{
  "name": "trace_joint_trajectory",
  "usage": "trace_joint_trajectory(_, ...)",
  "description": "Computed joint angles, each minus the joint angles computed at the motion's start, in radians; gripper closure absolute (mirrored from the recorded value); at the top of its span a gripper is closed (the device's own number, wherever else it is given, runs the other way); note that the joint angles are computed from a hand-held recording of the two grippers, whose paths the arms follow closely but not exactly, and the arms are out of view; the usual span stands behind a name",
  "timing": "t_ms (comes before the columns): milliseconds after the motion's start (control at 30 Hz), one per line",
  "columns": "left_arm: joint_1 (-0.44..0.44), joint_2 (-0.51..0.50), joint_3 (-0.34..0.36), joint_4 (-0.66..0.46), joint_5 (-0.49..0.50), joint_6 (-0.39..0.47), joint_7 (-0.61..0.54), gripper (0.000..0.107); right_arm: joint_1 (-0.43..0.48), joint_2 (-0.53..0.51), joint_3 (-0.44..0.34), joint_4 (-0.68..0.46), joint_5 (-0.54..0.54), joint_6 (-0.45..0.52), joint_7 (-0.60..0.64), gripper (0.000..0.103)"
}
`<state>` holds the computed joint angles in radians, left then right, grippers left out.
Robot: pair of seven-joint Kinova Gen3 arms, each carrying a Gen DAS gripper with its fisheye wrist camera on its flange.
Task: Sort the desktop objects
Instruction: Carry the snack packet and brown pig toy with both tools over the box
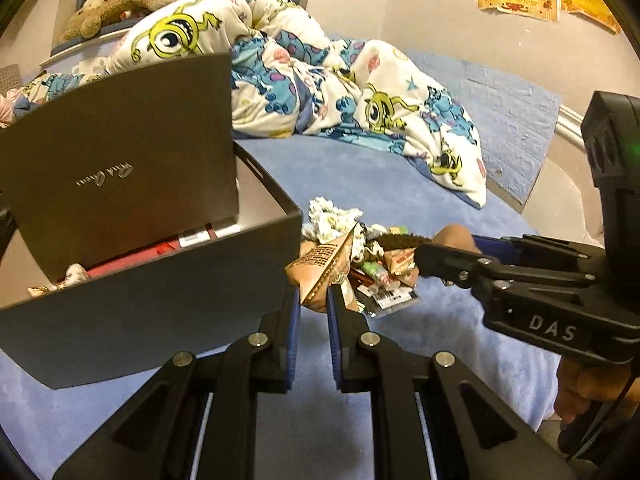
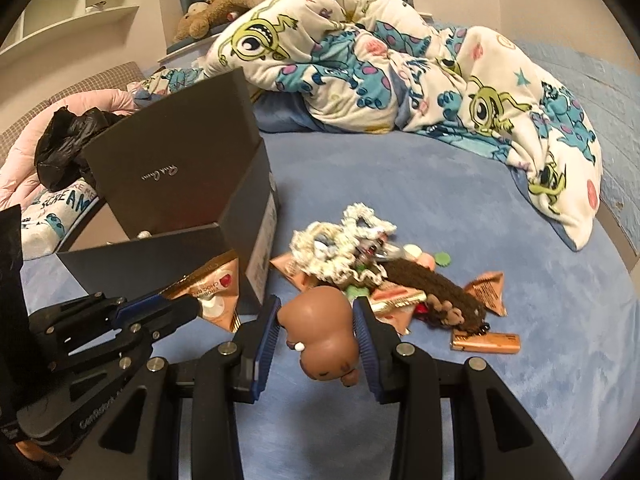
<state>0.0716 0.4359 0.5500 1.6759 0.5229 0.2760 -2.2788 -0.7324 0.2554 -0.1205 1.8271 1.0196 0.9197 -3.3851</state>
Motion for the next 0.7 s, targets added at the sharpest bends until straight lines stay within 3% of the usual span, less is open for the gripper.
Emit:
trace_joint_trajectory(200, -0.083, -0.030, 0.055, 0.011, 0.044, -0.026, -0.042, 0.094, -0.011, 0.022, 0.004, -0.067, 0.006, 0.015, 0.048, 0.065)
trace_joint_trajectory(333, -0.111, -0.049, 0.038, -0.012, 0.058, -0.014, -0.051, 0.094, -0.014, 0.048, 0.016, -0.127, 0.005, 0.003, 0.091, 0.065)
trace_joint_trajectory(700, -0.108, -0.068, -0.087, -0.097, 0.070, 0.038, -0.061, 0.105, -0.025, 0.168, 0.083, -0.351, -0.052, -0.065, 0.286, 0.065)
